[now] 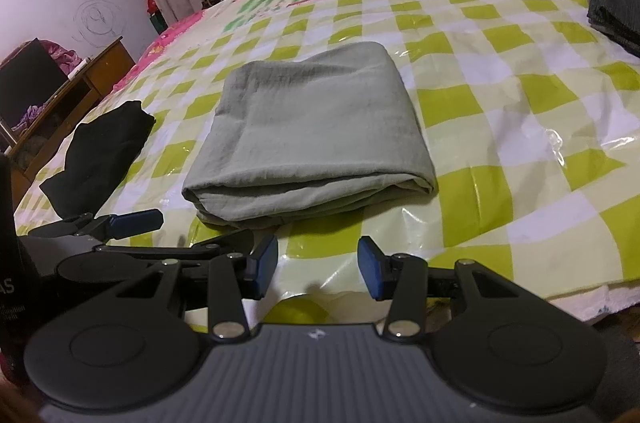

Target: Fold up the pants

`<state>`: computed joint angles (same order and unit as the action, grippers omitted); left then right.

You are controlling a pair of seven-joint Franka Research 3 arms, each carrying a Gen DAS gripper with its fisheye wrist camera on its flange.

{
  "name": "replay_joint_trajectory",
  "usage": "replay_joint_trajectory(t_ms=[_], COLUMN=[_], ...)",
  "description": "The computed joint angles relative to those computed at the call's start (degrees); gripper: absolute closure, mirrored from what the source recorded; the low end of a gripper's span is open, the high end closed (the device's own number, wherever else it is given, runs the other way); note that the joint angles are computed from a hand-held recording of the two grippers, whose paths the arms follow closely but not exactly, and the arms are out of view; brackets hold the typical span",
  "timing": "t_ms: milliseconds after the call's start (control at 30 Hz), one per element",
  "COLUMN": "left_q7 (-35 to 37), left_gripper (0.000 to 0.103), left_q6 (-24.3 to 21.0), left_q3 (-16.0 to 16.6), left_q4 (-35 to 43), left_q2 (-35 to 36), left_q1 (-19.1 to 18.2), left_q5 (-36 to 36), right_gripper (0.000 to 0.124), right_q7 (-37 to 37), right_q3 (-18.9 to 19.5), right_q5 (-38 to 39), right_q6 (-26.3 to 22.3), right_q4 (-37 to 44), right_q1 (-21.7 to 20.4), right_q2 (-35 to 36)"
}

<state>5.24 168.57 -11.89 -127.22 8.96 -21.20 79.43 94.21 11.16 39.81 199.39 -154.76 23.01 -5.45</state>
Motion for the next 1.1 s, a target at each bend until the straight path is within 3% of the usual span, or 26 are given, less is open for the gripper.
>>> replay_joint_trajectory(t_ms=[300,500,1100], left_q7=[0.19,-0.07,0.56], left_gripper=[0.0,0.0,0.0], left_q6=[-0.02,-0.12,0.09], left_q3=[0.08,0.12,0.31], left_q4=[0.02,0.07,0.23], left_q2=[0.08,0.23,0.51], left_q1=[-0.06,0.03,-0.11], left_q5=[-0.1,0.27,-0.38], right_gripper=[0.078,0.078,0.078], right_q7=[1.9,7.87,7.75], right_q3=[-0.82,-3.25,-2.17], right_q5=[-2.25,-9.37,-9.46], right_q6=[-0.05,-0.09,0.22], right_q4=[-0.32,-1.18,-1.07], right_q1=[0.18,0.75,-0.29], right_q2=[0.03,0.03,0.31])
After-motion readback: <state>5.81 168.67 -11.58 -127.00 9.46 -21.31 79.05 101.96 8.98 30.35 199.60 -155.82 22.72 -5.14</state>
